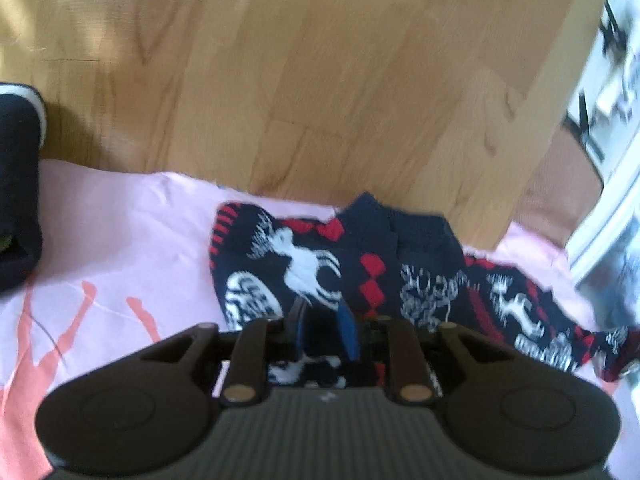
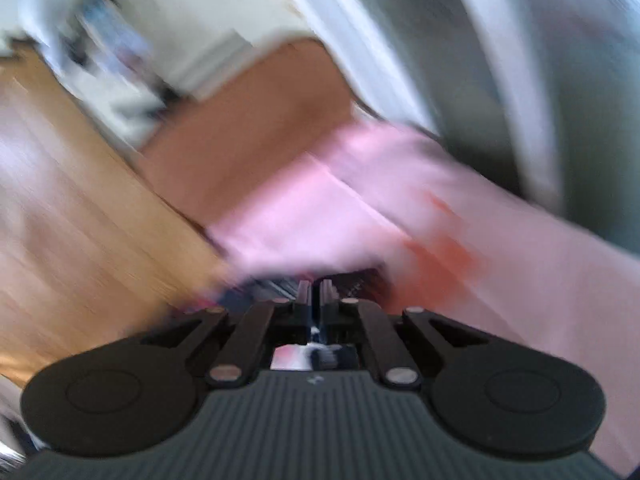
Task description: Fold small clothes
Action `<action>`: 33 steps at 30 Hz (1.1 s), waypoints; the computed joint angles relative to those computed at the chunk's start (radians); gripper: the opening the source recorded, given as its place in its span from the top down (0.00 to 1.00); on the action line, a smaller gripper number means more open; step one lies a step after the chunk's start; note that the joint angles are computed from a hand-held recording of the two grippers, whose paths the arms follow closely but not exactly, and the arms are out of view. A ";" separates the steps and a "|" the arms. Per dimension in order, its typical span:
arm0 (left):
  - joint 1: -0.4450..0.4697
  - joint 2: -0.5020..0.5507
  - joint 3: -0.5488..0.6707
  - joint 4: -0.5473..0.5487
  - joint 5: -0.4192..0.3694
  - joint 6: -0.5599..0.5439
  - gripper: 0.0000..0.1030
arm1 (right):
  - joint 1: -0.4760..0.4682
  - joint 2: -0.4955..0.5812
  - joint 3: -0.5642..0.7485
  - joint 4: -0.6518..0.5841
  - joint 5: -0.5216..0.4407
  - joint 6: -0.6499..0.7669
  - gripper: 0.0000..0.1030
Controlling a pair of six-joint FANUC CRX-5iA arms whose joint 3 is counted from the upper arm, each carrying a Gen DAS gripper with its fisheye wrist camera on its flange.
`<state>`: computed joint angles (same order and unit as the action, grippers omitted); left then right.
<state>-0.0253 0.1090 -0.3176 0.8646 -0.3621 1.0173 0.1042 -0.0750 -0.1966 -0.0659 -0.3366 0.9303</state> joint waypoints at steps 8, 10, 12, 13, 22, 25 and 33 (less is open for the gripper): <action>-0.003 -0.033 -0.104 0.423 0.086 -0.191 0.73 | 0.073 0.195 0.513 -0.565 -0.237 0.648 0.94; 0.000 -0.035 -0.115 0.482 0.096 -0.208 0.73 | 0.106 0.270 0.619 -0.631 -0.324 0.703 0.94; 0.011 -0.033 -0.117 0.499 0.087 -0.205 0.73 | 0.143 0.358 0.726 -0.658 -0.420 0.714 0.90; 0.016 -0.031 -0.117 0.499 0.081 -0.200 0.73 | 0.154 0.422 0.808 -0.678 -0.512 0.720 0.88; 0.039 -0.009 -0.088 0.390 0.017 -0.141 0.57 | 0.208 0.461 0.717 -0.378 -0.345 0.552 0.62; 0.015 -0.014 -0.097 0.436 0.024 -0.214 0.44 | 0.236 0.429 0.549 -0.074 -0.204 0.355 0.60; 0.052 0.016 -0.024 0.190 -0.072 -0.060 0.49 | 0.212 0.443 0.390 0.107 -0.120 0.130 0.70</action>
<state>0.0268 0.1251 -0.3414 1.0545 -0.4342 0.9570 0.3161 0.3675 0.1931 0.0412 -0.4563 1.0605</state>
